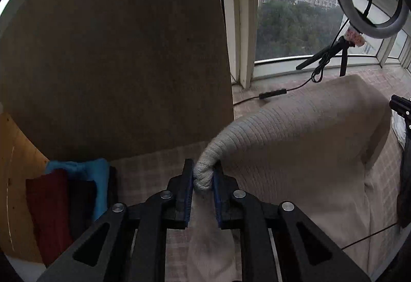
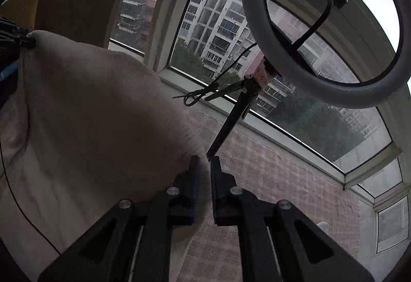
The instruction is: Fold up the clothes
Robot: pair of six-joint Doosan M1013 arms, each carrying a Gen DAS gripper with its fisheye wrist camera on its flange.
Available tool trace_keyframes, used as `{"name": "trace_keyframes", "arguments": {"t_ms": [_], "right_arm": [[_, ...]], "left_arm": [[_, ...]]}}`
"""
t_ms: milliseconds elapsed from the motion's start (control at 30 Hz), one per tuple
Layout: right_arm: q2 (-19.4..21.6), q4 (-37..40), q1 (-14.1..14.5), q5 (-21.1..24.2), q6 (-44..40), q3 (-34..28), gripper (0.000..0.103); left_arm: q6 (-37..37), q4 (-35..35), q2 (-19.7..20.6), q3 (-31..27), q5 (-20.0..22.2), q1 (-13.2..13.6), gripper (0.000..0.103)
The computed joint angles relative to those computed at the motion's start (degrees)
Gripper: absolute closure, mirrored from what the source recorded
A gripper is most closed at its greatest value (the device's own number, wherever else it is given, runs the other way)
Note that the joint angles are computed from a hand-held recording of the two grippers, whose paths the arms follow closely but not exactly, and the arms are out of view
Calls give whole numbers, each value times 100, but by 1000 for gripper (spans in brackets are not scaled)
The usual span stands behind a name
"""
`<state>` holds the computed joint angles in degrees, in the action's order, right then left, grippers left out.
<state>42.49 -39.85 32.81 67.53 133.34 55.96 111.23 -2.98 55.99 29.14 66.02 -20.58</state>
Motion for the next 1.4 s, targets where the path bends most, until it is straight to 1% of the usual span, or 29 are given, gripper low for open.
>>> {"name": "trace_keyframes", "arguments": {"t_ms": [33,67,100,133,200,233,267,367,400,433,467,500,533,600,667,700,767,833,867,967,1033,1133,1167,1200,1233,1267,1300,1333,1400], "right_arm": [[-59,282,-58,-175,82,179,92],[-182,492,-107,-397,338,418,90],[-303,705,-157,-622,580,653,82],[-472,962,-210,-876,798,946,72],[-694,1432,-261,-1206,916,1393,66],[-796,1674,-288,-1369,946,1603,66],[-822,1849,-292,-1403,864,1682,66],[-877,2119,-107,-1459,1014,1992,66],[-880,2282,-95,-1502,1069,2064,63],[-851,2465,-94,-1550,1119,2100,62],[-827,2644,-98,-1650,1147,2139,62],[-814,2795,-89,-1735,1155,2170,62],[-831,2879,-51,-1797,1204,2223,62],[-862,2946,43,-1905,1237,2284,62],[-887,2746,196,-1699,1367,2269,60],[-884,2629,270,-1564,1458,2252,57],[-911,2687,358,-1555,1624,2317,56],[-933,2791,432,-1623,1705,2385,56],[-923,2746,480,-1573,1765,2381,56],[-1007,2583,604,-1561,2084,2454,56],[-1273,2294,692,-1750,2512,2664,56],[-1810,1410,874,-2065,3483,3059,56],[-1840,1389,895,-2013,3498,3060,56],[-1872,1393,910,-1964,3473,3059,56],[-1895,1401,925,-1908,3446,3052,56],[-1777,1535,922,-1737,3296,2946,56],[-1657,1667,918,-1568,3151,2840,56],[-1566,1932,908,-1509,2972,2782,56],[-1372,2454,869,-1563,2661,2720,56]], "left_arm": [[-67,108,85,31,54,-28,87],[-63,243,11,234,57,-64,87],[-67,371,-130,571,-110,-97,86],[-4,396,-303,891,-305,-91,85],[250,311,-714,1650,-791,-17,85],[431,194,-838,1844,-860,43,85],[598,76,-945,2008,-902,104,80],[709,-252,-1027,2165,-715,247,79],[724,-333,-1053,2217,-652,290,79],[594,-223,-1085,2303,-606,292,79],[479,-140,-1117,2388,-545,297,79],[465,-242,-1148,2494,-393,324,79],[453,-338,-1183,2612,-261,350,79],[424,-401,-1402,3110,-348,368,79],[421,-495,-1640,3626,-428,386,77],[447,-490,-1760,3883,-490,381,76],[358,-172,-2005,4398,-789,322,74],[317,32,-2154,4746,-972,277,74],[339,15,-2195,4850,-982,276,74],[372,62,-2291,5048,-1047,279,72],[422,99,-2408,5175,-1112,307,73],[942,-732,-2705,5259,-1086,623,71],[1068,-925,-2788,5275,-1105,721,70],[1112,-856,-2819,5303,-1194,730,67],[1156,-787,-2850,5332,-1285,739,67],[1192,-715,-2868,5355,-1359,743,67],[1165,-609,-2797,5348,-1323,697,67],[1144,-507,-2727,5342,-1284,651,67],[1167,-289,-2616,5393,-1221,539,66]]}}
